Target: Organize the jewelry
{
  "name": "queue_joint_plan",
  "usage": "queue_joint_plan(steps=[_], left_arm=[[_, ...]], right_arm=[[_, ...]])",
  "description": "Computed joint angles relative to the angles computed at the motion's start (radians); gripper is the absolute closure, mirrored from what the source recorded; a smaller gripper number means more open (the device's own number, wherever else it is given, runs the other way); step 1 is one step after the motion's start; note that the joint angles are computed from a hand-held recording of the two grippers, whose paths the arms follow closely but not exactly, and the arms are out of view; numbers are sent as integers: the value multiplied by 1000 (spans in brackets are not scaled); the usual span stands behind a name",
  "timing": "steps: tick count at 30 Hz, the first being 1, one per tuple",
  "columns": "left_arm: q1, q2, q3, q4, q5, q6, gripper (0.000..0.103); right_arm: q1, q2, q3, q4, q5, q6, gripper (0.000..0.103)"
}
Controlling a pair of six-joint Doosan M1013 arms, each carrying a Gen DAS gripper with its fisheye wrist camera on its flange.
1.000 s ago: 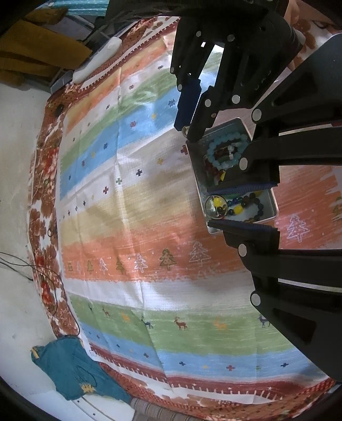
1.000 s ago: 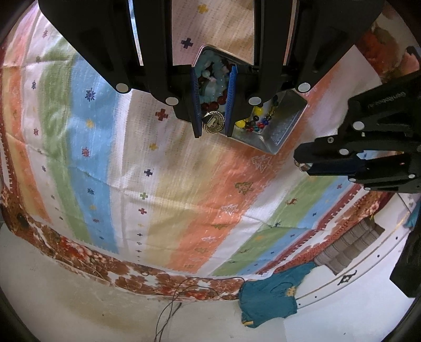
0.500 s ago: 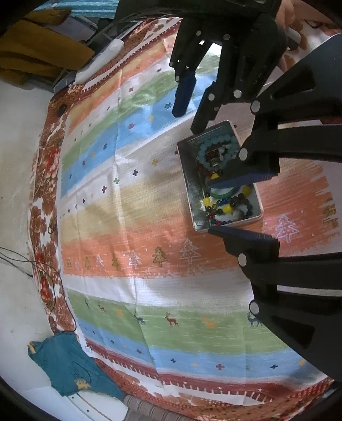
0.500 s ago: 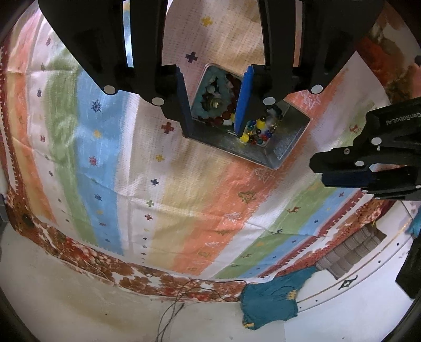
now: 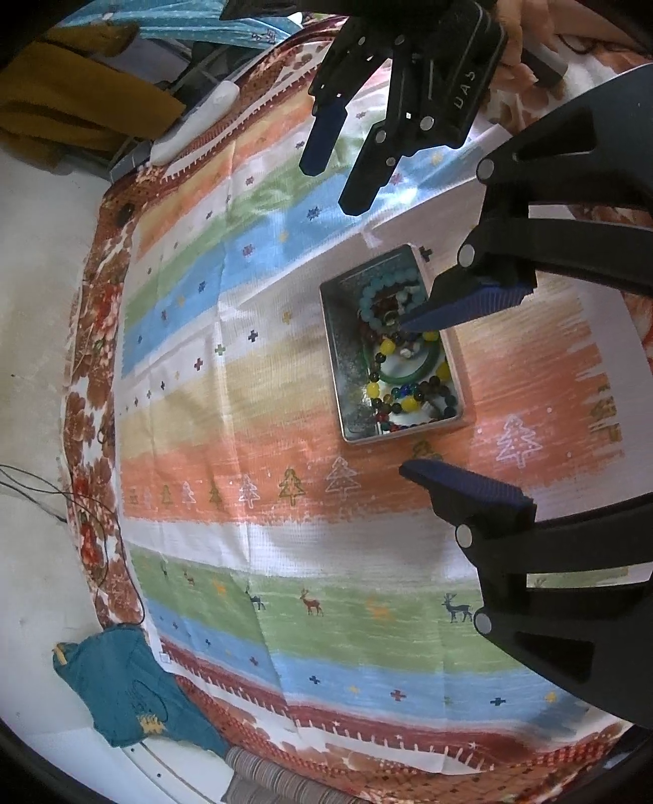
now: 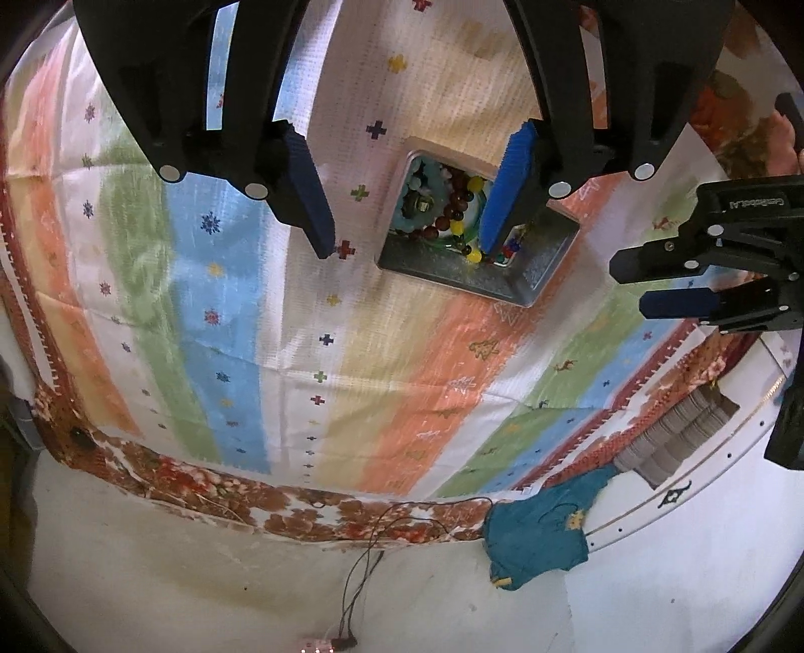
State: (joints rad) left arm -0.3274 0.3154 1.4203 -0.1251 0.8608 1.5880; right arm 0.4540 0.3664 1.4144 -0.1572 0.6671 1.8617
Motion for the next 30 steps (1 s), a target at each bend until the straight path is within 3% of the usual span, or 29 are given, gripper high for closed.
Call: queue_joint_plan(steps=[4, 7, 9, 14, 24, 30], left_arm=[[-1, -15, 20, 4, -13, -6, 40], [-1, -29, 39, 13, -33, -22, 29], [-8, -40, 55, 40, -58, -44, 16], [-19, -67, 92, 56, -95, -44, 9], [-59, -105, 152, 231, -148, -163, 6], [-56, -121, 173, 218, -153, -176, 6]], right_arm=[[3, -17, 20, -5, -19, 4, 37], [8, -27, 34, -26, -29, 13, 35], [13, -30, 41, -58, -31, 28, 34], [9, -47, 61, -40, -46, 21, 27], [18, -80, 107, -50, -70, 30, 15], [23, -100, 136, -57, -91, 37, 11]])
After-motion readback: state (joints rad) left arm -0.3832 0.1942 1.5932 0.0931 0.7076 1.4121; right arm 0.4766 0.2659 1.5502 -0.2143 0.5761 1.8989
